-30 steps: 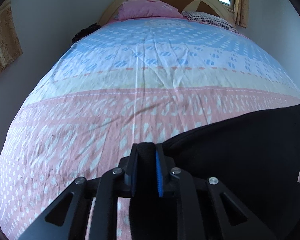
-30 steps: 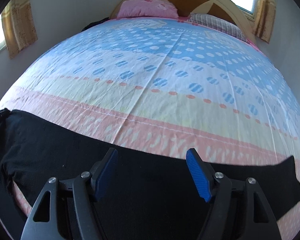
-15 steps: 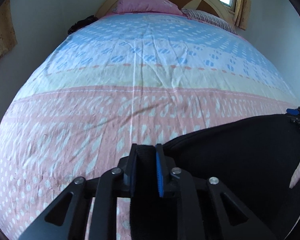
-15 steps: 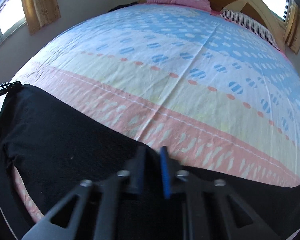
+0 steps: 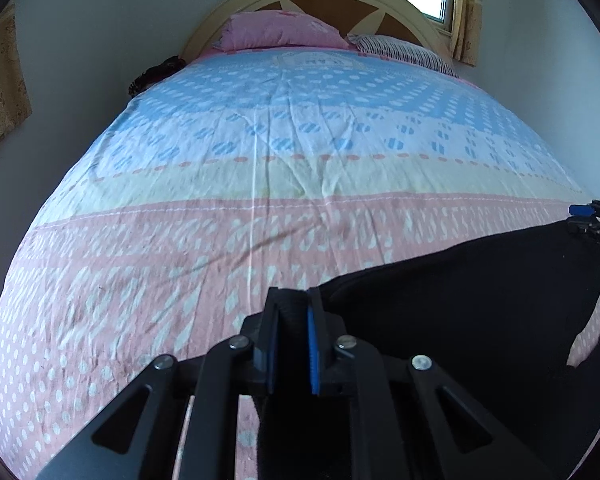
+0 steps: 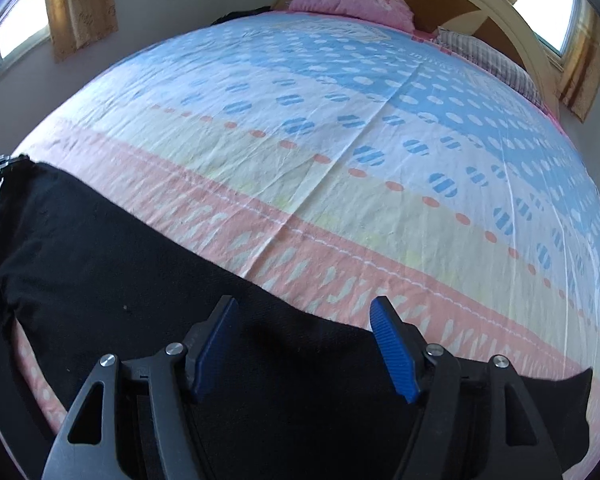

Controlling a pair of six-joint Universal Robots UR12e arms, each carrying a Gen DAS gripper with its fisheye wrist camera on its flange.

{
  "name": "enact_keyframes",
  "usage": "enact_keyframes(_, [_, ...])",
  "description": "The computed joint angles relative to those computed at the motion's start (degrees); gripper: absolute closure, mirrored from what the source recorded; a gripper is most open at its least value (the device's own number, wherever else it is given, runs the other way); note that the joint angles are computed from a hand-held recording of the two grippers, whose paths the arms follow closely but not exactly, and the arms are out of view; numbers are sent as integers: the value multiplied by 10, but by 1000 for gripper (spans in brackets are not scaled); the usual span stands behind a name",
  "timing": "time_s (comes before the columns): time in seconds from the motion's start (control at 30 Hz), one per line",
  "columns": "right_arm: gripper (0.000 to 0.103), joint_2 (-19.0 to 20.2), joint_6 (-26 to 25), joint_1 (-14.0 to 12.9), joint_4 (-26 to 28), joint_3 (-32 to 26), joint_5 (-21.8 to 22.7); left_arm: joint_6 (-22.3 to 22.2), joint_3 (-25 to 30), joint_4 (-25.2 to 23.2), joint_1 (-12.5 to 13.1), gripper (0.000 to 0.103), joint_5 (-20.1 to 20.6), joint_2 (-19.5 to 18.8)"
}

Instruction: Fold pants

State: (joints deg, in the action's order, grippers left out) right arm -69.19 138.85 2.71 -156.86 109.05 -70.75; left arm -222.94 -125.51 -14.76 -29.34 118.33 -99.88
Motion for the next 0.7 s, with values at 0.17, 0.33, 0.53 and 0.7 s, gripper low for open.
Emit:
enact_keyframes(0.17, [64, 11, -33, -1, 58, -20, 20, -8, -4, 7, 9, 90, -11, -10])
enact_keyframes(0.33, [99, -2, -58, 14, 19, 2, -6, -7, -6, 7, 14, 90, -25, -8])
enact_keyframes(0.53, [99, -48, -11, -12, -81, 65, 40, -16, -12, 34, -1, 91, 6, 10])
enact_keyframes(0.7, [99, -112, -21, -51, -125, 133, 105, -13, -26, 74, -26, 91, 47, 34])
